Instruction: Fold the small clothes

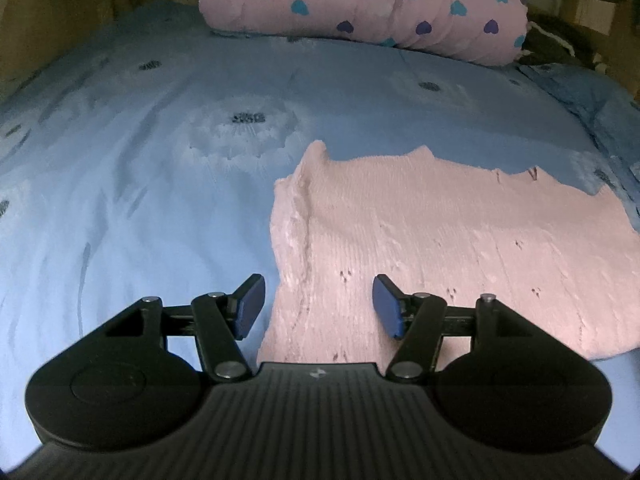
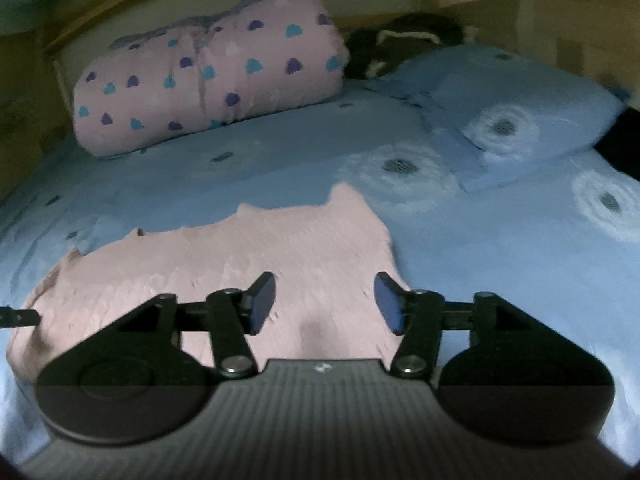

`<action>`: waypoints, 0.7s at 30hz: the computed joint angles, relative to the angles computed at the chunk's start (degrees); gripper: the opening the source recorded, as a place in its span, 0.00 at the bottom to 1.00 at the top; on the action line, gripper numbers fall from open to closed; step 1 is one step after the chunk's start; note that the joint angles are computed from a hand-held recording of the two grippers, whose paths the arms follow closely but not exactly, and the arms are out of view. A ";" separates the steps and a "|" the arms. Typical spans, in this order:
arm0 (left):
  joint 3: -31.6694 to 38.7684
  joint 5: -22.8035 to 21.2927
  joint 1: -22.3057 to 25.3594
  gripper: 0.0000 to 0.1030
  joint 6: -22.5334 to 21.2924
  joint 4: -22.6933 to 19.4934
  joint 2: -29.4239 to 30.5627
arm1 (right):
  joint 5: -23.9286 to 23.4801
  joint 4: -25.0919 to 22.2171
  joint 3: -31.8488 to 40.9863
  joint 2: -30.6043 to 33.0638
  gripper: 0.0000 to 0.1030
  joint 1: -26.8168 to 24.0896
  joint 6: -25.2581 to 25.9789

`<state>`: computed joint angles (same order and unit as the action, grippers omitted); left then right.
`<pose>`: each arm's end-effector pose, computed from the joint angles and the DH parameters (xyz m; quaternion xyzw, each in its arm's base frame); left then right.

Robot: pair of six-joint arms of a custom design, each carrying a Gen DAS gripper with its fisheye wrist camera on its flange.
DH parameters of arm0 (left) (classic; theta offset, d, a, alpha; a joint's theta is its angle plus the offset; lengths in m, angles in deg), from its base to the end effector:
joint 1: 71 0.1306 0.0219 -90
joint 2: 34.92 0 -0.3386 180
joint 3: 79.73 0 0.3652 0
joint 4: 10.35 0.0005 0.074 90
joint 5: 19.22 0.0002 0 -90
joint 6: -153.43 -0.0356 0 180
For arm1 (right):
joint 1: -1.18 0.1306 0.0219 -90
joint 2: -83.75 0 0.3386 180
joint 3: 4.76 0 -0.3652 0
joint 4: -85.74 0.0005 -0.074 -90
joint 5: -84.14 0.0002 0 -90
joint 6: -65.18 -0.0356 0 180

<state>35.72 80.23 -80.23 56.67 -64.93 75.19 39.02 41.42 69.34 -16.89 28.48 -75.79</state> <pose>0.5646 -0.0982 0.3998 0.1583 0.9211 -0.0847 0.3453 0.3558 0.1548 0.3542 0.3070 0.8219 -0.0763 0.4738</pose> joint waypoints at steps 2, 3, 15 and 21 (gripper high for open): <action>-0.11 0.59 0.13 0.64 0.01 -0.64 -0.08 | 1.36 -2.94 -0.48 -0.59 0.59 1.02 -4.92; -0.21 0.73 0.13 0.64 -0.19 -0.84 -0.13 | 1.71 -4.10 -0.67 -0.76 0.59 1.30 -6.86; -0.80 0.07 0.04 0.77 -1.72 -0.31 0.34 | -3.66 -4.25 -4.54 -0.52 0.59 0.52 -23.71; -0.64 0.13 0.14 0.81 -2.03 -0.09 0.75 | -2.67 3.65 -6.84 0.66 0.68 0.06 -25.71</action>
